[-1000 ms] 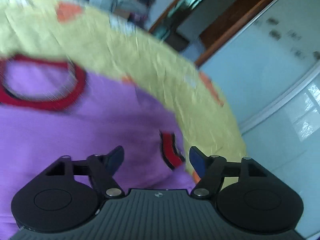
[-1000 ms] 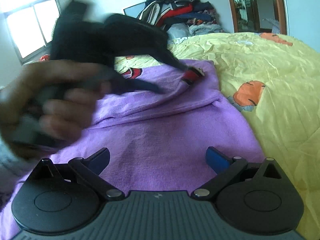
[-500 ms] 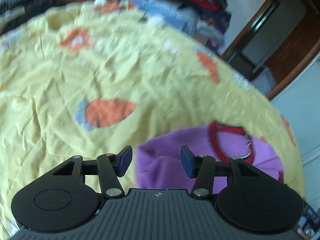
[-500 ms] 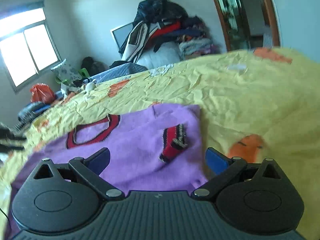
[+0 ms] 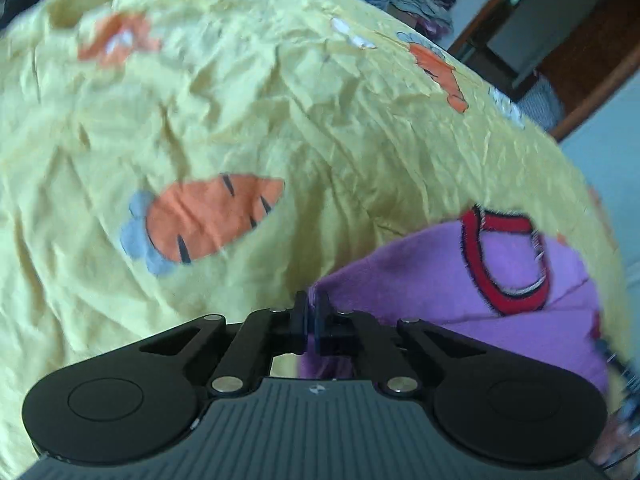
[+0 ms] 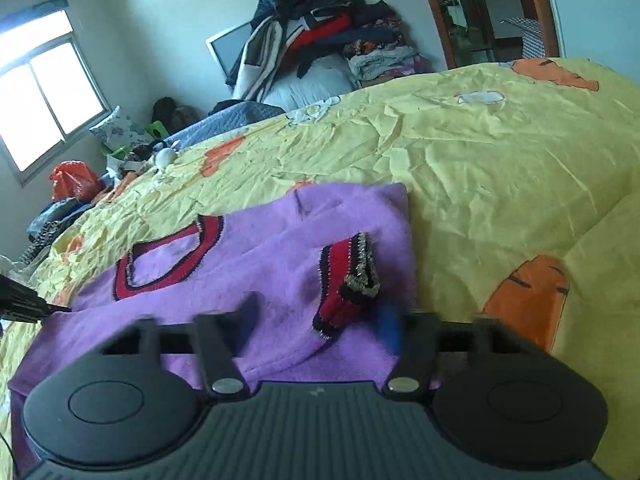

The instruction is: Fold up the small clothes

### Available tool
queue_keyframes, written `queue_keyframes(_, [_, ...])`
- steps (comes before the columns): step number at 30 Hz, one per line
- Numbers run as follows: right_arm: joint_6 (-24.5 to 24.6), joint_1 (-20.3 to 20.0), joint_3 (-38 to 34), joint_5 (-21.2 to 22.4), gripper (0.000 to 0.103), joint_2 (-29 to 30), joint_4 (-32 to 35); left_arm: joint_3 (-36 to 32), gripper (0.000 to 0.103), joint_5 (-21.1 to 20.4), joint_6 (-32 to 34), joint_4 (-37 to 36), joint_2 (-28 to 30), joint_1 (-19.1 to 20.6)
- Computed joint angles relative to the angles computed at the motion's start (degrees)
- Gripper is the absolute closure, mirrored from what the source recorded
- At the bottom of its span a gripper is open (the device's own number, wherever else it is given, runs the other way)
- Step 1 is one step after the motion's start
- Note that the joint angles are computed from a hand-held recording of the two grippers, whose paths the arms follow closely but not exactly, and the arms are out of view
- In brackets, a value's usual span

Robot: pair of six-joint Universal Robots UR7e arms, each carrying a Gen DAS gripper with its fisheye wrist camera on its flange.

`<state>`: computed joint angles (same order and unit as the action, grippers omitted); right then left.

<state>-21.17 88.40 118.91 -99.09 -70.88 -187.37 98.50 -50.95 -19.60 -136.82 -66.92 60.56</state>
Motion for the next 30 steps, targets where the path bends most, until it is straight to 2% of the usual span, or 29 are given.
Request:
queue_keyframes(2, [0.0,-0.1,-0.5,0.4,0.093,0.1,0.8,0.1,0.1,3.8,2.3,-0.6,0.6,-1.1])
queue_keyframes(3, [-0.2,-0.1,-0.5,0.5,0.098,0.1,0.3,0.3,0.1,6.1,4.2,-0.9,0.9,-2.0])
queue_keyframes(9, [-1.8,1.0,1.3,5.5,0.098,-1.9,-4.3,0.4,0.097,16.5,14.7,0.3,3.8,-5.3])
queue_keyframes(11, [-2.4,1.7,1.5,4.9,0.098,-2.3,-6.0,-0.1,0.097,18.4,15.7,0.5,4.8,-5.1])
queue_keyframes(13, [-3.4,1.9,1.5,2.6,0.099,-2.2,-7.2,0.2,0.1,23.7,17.7,-1.1,6.1,-5.0])
queue_keyframes(14, [-4.0,1.9,1.3,0.6,0.099,-1.9,-7.4,-0.1,0.1,24.7,18.1,-0.7,6.5,-4.6])
queue_keyframes(16, [-3.0,0.6,0.5,-2.9,0.099,-1.3,-5.7,-1.0,0.1,21.9,14.5,1.1,5.6,-3.2])
queue_keyframes(18, [-3.6,-0.1,0.4,-6.9,0.099,-0.6,-5.8,-0.5,0.1,23.7,13.5,0.2,5.0,-3.1])
queue_keyframes(19, [-2.9,-0.6,0.7,-7.8,0.098,-0.8,-6.2,0.1,0.1,22.1,12.2,-0.7,3.7,-2.9])
queue_keyframes(21, [-0.9,-1.7,0.7,-5.9,0.096,-2.2,-2.6,1.5,0.1,16.3,10.1,-2.2,0.6,-2.7])
queue_keyframes(22, [-0.7,-1.5,0.5,-6.4,0.086,-2.3,-2.0,1.9,0.1,13.1,8.9,-2.0,-0.8,-2.7])
queue_keyframes(23, [-0.6,-0.9,0.1,-8.0,0.059,-2.3,-1.4,2.9,0.1,9.8,8.7,-3.0,-2.2,-2.8])
queue_keyframes(24, [-0.9,-0.3,0.0,-8.7,0.039,-2.5,-0.9,3.4,0.1,6.5,8.0,-3.2,-3.2,-2.9])
queue_keyframes(25, [-1.8,-0.2,0.6,-7.9,0.011,-2.9,-2.2,3.7,0.1,4.1,6.5,-2.1,-4.0,-2.9])
queue_keyframes(26, [-3.7,-0.1,1.9,-6.7,0.01,-3.3,-5.3,3.8,0.093,1.4,5.3,-1.0,-4.4,-2.7])
queue_keyframes(27, [-5.9,0.4,2.9,-6.3,0.01,-3.5,-7.7,3.9,0.082,-0.7,4.3,-0.7,-4.6,-2.3])
queue_keyframes(28, [-7.1,1.0,3.6,-6.1,0.01,-3.8,-8.6,3.8,0.077,-2.3,2.8,0.1,-4.4,-2.0])
queue_keyframes(29, [-7.2,1.4,4.1,-5.5,0.01,-4.1,-8.5,3.7,0.066,-3.0,2.0,0.1,-4.0,-1.6])
queue_keyframes(30, [-7.3,1.5,4.9,-4.0,0.01,-4.8,-7.8,3.8,0.063,-3.6,1.8,-0.9,-3.7,-1.1])
